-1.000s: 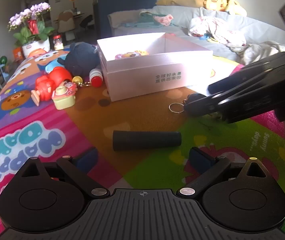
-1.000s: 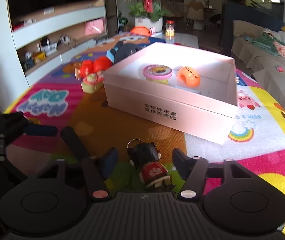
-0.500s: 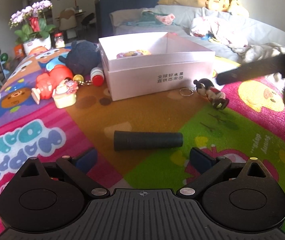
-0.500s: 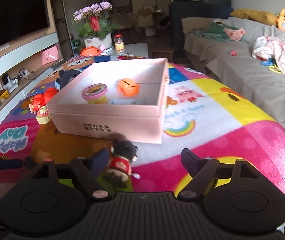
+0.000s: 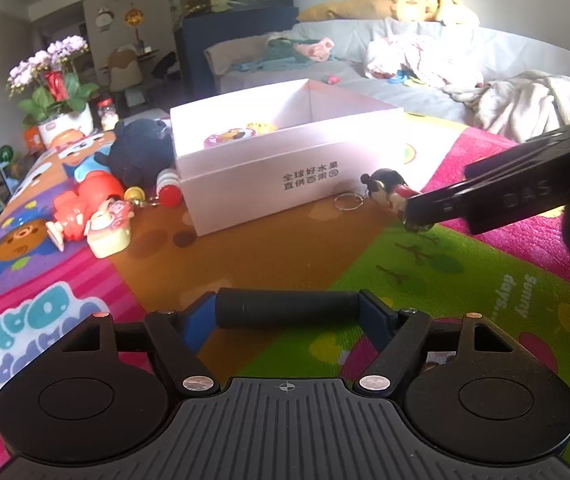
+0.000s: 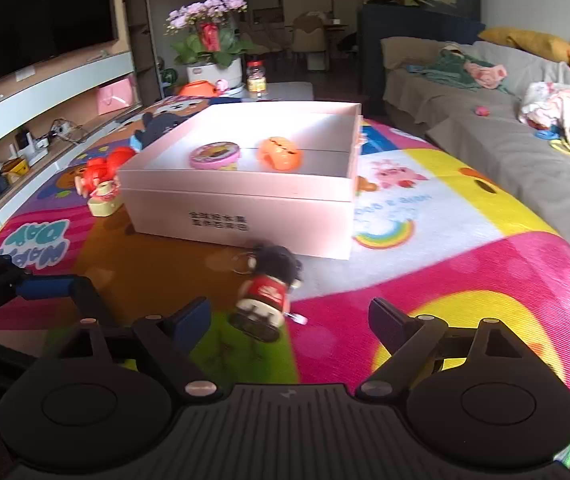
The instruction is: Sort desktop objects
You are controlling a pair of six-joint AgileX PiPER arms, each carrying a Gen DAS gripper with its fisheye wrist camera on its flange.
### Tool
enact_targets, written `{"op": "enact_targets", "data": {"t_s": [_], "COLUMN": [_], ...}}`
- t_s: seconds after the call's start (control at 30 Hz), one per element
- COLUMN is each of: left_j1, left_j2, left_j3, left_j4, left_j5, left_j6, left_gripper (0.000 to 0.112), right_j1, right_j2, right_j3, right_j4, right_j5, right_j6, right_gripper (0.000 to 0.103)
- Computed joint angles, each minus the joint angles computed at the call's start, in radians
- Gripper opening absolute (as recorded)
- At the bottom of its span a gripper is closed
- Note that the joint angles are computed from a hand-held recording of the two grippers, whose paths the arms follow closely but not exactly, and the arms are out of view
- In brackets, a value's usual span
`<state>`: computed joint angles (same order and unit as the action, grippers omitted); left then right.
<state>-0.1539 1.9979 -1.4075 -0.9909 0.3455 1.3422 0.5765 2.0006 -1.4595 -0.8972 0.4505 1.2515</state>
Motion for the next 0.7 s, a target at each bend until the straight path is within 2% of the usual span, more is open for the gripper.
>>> {"op": "enact_targets", "data": {"t_s": [0.13,0.2,0.27,0.3,0.37,0.53,0.57,0.7], "left_j1": [0.009,0.015,0.017,0.016,0.015,0.013,0.012,-0.001], "left_j2": [-0.006,-0.006,-0.005,-0.004,0.001,0.002,0.0,-0.022], "left_j3": [0.007,0.006,0.002,0.0,-0.008,-0.01,-0.007,0.04], "left_j4": [-0.017,-0.012,-0.005,0.006,0.03,0.041,0.032,-0.058], "left_j5": [0.01,0.021,0.026,0.024,0.026,0.024,0.021,-0.026], "left_j6": [0.012,0.005,-0.009,-0.022,-0.053,-0.066,-0.054,0.069], "left_gripper": [0.08,0.08,0.082,0.083,0.085,0.085,0.082,0.08], "right_j1": [-0.008,-0.018,-0.027,-0.025,-0.024,-0.009,-0.009,-0.004], "right_j2": [0.093,0.136,0.17,0.177,0.168,0.086,0.068,-0.01], "right_j3": [-0.144,-0.218,-0.285,-0.304,-0.294,-0.185,-0.162,-0.077], "right_j4": [0.125,0.211,0.311,0.311,0.319,0.284,0.294,0.353], "right_j5": [0.026,0.053,0.09,0.108,0.105,0.066,0.057,0.034], "right_j6": [-0.147,-0.243,-0.348,-0.355,-0.377,-0.359,-0.368,-0.414], "right_gripper": [0.087,0.079,0.055,0.051,0.036,0.036,0.036,0.036]}}
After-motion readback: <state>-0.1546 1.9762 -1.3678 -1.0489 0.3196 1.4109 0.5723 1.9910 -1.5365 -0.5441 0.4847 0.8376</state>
